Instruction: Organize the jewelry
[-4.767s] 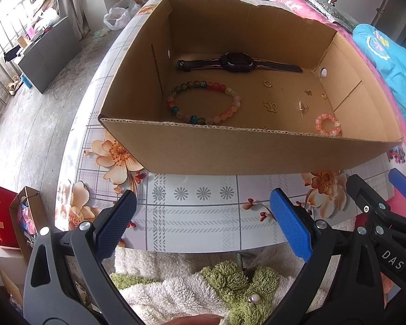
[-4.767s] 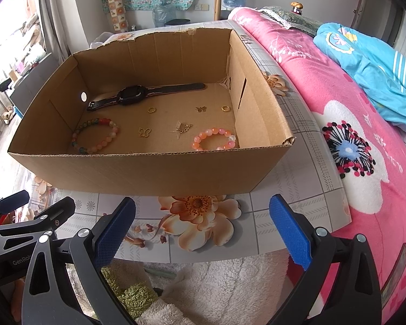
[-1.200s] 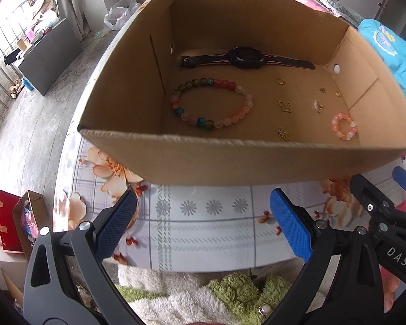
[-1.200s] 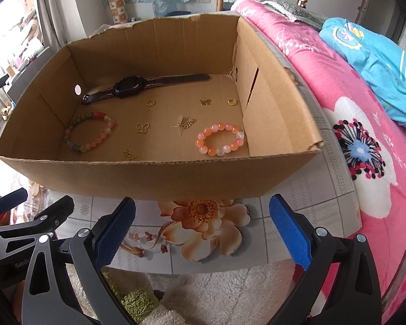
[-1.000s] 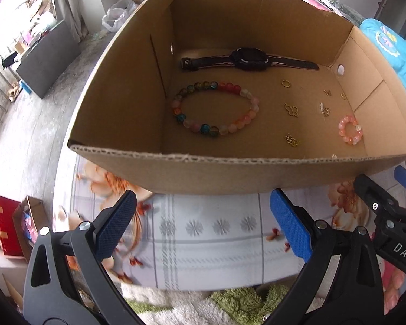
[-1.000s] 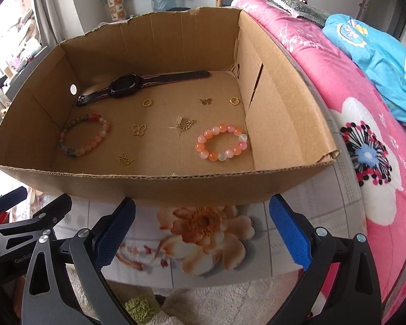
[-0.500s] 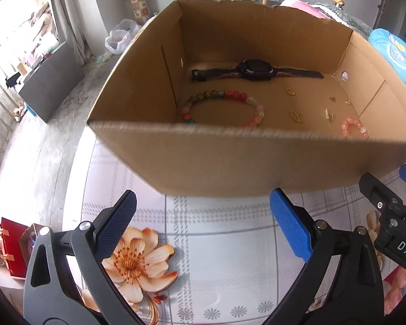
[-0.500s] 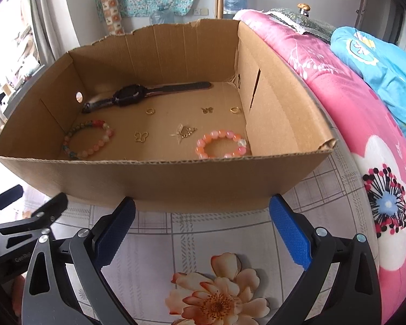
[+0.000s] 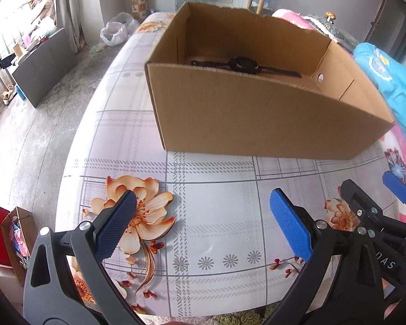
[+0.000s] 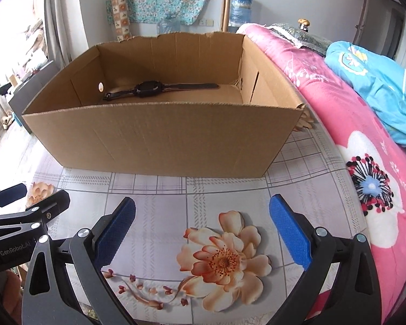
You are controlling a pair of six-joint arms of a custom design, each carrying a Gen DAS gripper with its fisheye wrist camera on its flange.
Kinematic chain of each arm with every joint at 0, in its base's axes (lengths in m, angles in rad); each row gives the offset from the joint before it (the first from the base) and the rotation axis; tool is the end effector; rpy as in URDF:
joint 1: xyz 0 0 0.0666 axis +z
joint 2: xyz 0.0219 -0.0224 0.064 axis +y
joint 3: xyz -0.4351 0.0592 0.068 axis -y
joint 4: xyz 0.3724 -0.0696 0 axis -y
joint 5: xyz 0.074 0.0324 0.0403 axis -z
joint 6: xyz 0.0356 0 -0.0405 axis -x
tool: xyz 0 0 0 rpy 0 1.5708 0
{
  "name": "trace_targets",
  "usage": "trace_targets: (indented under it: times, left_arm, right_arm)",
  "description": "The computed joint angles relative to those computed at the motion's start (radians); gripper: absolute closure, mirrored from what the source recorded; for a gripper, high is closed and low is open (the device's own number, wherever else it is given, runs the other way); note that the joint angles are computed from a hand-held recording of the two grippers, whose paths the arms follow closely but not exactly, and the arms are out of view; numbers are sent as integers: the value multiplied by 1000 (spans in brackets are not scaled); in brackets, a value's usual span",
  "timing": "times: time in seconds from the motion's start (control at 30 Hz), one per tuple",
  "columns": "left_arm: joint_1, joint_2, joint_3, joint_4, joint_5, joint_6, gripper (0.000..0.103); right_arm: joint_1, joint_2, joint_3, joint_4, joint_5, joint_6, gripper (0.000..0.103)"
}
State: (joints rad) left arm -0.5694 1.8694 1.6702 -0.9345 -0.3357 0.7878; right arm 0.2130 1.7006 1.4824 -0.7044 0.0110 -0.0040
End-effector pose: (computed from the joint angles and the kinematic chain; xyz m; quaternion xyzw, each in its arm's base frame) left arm 0.5327 -0.3276 0.3552 -0.1409 0.9528 -0.0072 0.2688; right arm 0.5624 0.1208 0.3851 -0.0971 0.9429 0.0293 0.3171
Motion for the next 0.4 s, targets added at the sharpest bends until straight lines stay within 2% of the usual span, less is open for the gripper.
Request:
trace_targets:
  times: [0.2,0.4]
  left_arm:
    - [-18,-41,-19,-23,-49,-5,8]
    - [-28,-27,17,-58,-90,-14,8]
  right_arm:
    - [-6,-21,-15,20,-8,-5,7]
    - [-12,-28,-19,28,-22,-8,7]
